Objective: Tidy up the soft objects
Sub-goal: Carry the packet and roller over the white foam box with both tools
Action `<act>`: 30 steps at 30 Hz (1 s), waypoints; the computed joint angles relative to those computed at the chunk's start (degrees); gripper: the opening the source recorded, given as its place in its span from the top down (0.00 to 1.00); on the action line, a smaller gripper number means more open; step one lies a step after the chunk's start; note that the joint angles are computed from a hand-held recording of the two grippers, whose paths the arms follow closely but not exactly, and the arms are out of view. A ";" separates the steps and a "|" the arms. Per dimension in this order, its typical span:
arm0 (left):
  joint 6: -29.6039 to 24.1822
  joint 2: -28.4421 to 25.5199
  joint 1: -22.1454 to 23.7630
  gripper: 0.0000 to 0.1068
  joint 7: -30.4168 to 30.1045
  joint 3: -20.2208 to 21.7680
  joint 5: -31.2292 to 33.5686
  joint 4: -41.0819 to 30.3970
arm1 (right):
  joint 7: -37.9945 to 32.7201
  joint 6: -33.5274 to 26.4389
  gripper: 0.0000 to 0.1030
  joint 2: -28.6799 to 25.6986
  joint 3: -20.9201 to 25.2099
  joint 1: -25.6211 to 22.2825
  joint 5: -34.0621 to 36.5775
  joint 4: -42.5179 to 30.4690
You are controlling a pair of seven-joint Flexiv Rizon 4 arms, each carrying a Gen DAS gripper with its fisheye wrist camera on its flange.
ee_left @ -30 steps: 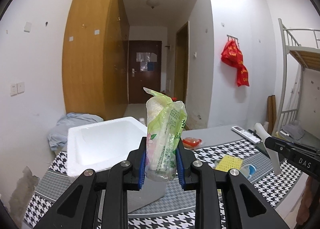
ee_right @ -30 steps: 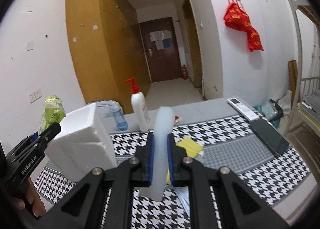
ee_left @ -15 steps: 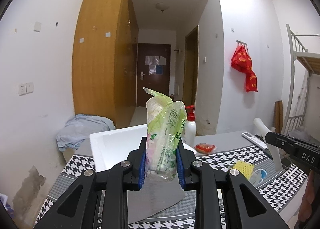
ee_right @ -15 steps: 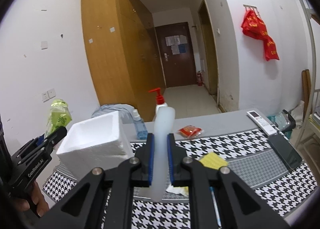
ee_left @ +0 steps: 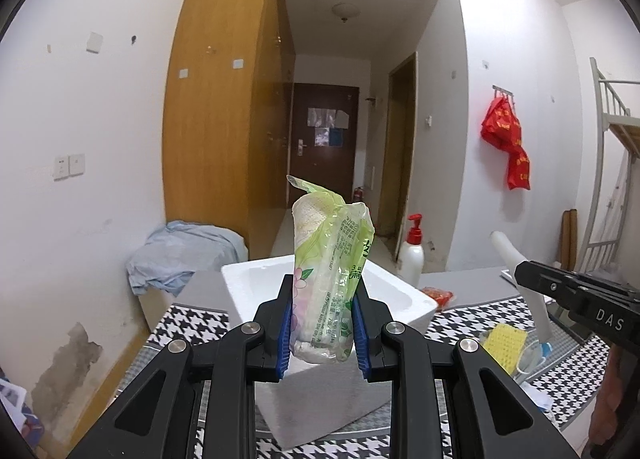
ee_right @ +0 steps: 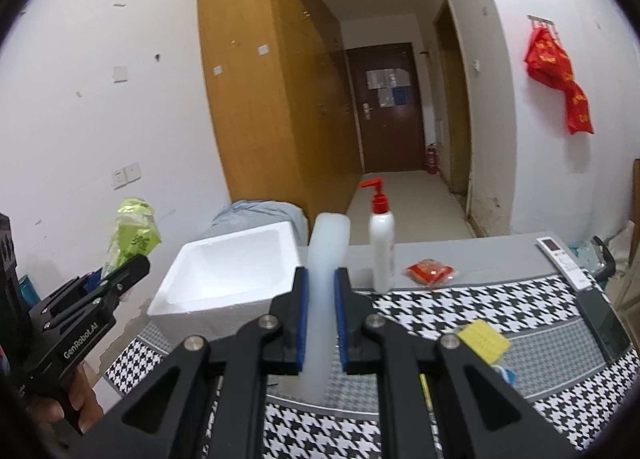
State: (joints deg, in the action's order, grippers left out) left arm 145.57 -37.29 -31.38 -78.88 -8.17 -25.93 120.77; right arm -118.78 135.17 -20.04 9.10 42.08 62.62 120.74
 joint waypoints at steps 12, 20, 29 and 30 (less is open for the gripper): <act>-2.45 0.09 1.28 0.75 -0.56 0.29 0.99 -0.83 | -5.28 -5.51 0.85 -0.47 -2.65 2.53 1.12 -4.76; -5.36 -0.69 1.78 0.75 -0.04 0.63 1.56 -2.86 | -9.18 -9.55 0.85 -1.39 -5.26 4.08 2.97 -8.66; -11.79 -1.88 1.31 0.75 2.55 1.44 0.66 -7.49 | -15.99 -14.20 0.85 -1.70 -9.41 5.56 9.43 -12.84; -12.26 -2.03 1.30 0.75 2.68 1.51 0.70 -7.88 | -17.31 -14.71 0.85 -1.70 -9.98 5.73 10.57 -13.44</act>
